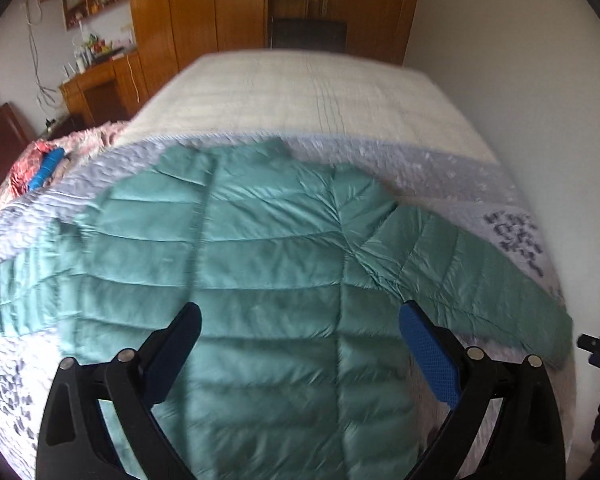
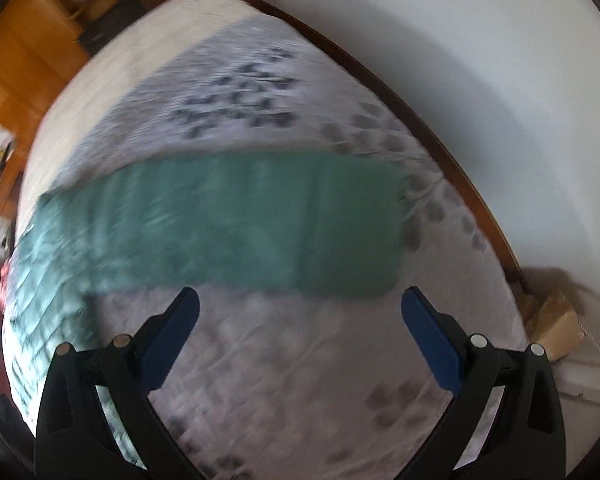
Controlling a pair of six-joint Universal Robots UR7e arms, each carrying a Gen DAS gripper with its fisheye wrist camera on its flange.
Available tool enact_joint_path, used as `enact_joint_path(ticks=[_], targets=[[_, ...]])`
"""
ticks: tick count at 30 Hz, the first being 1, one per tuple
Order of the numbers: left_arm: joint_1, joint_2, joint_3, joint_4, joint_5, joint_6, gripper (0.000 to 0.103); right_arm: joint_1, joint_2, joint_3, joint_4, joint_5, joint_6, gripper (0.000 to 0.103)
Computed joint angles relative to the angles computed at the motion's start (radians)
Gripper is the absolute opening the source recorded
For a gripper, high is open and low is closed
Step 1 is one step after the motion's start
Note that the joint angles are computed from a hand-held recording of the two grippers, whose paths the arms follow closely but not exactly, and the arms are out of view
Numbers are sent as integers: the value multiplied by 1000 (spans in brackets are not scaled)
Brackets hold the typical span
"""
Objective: Fold large clothes
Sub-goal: 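Grasp the teal jacket's sleeve cuff with the right gripper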
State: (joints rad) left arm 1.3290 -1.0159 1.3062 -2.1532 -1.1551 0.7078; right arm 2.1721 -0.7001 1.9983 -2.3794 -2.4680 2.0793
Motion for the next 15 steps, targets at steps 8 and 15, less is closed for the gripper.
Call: enact_joint_path(ticks=[8,15], targets=[[-9,107,15,-51,100,-52,99,-104,-2,227,-499,28,-212,99],[11,181,-31,-69,169,-63,98,-157,51,242,-730,57,-398,63]])
